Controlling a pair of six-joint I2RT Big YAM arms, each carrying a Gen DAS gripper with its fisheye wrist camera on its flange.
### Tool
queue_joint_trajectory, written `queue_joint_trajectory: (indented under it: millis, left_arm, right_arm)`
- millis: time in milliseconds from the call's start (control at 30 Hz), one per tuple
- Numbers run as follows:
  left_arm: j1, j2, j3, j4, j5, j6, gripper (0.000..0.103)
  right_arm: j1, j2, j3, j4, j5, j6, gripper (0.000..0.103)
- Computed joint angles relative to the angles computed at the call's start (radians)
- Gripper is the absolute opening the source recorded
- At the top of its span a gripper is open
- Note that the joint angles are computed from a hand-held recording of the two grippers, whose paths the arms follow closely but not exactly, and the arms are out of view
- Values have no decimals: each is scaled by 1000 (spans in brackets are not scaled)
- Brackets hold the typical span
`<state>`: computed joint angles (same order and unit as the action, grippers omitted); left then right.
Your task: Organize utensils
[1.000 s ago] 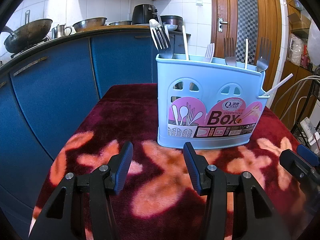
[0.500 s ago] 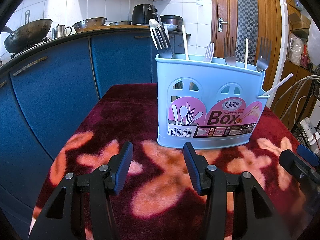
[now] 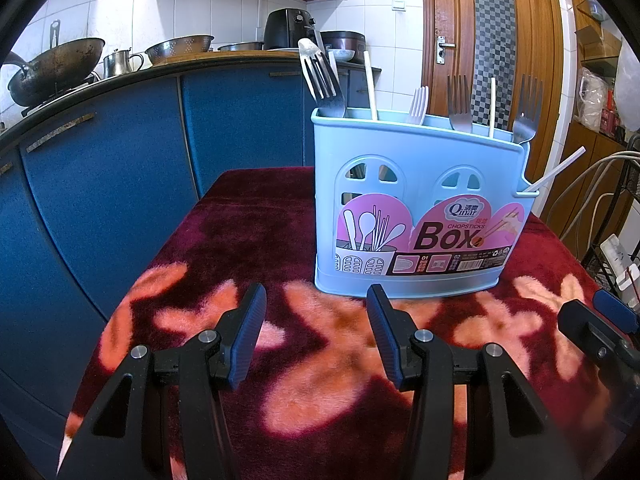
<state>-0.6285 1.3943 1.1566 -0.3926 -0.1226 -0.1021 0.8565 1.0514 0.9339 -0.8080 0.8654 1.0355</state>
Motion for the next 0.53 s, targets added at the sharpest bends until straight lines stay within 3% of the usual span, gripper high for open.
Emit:
queue_joint_trajectory:
  millis: [533]
  left_arm:
    - [-1,1,10,-20,1,-4,54]
  right_arm:
    - [-4,0,-3,-8,-12,20,97]
